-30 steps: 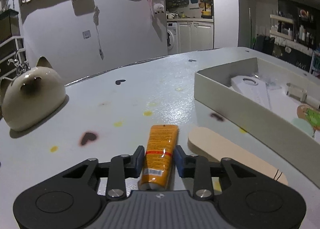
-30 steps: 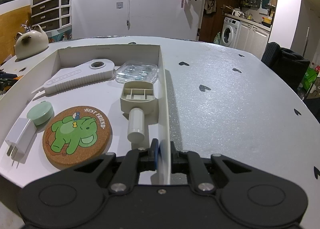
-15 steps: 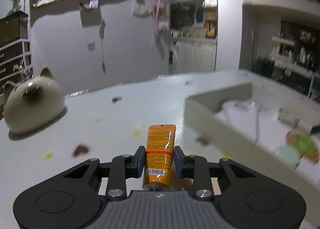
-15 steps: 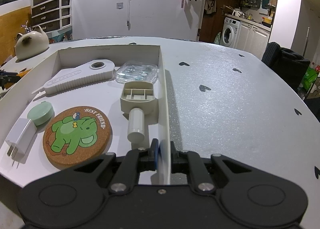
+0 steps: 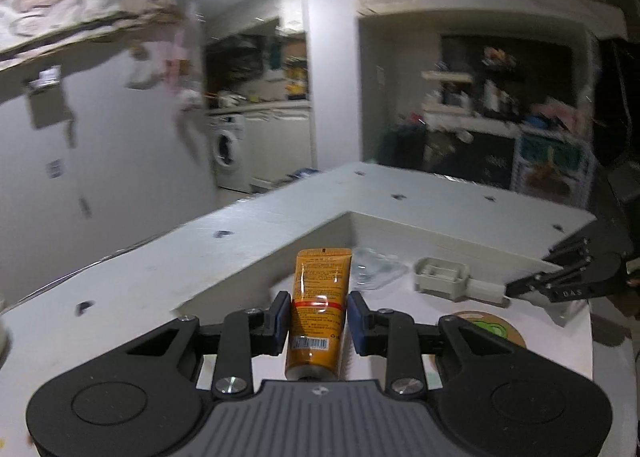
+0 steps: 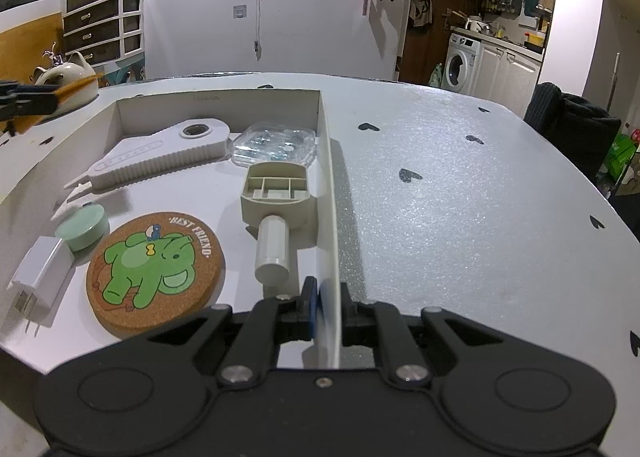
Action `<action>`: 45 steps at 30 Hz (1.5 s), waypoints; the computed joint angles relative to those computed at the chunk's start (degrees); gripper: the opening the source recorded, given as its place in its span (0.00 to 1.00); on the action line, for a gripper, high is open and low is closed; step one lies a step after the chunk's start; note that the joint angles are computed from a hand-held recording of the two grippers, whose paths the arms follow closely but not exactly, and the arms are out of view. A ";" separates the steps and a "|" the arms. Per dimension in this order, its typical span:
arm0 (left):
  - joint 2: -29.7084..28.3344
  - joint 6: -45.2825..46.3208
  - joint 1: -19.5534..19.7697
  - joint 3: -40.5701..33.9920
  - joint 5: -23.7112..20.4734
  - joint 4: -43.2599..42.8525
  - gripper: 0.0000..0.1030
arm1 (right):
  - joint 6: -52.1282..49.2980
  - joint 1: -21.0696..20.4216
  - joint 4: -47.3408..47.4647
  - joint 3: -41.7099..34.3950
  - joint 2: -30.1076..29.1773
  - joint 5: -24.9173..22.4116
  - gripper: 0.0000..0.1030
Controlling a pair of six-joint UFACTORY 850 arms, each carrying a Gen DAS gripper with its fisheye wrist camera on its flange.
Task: Organize rigid objects
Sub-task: 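Carry the orange tube into the tray and open the left tool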
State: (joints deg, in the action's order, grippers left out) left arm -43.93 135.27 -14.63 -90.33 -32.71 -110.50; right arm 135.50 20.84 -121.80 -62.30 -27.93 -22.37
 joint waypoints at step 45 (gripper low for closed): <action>-6.37 -19.92 -3.64 -10.44 2.12 28.76 0.77 | -0.02 0.16 0.76 -0.28 -0.43 -0.51 0.11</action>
State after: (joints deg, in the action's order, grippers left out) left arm -50.30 115.35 -18.26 -100.77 -30.58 -81.74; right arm 135.47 21.00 -121.04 -62.57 -28.36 -22.88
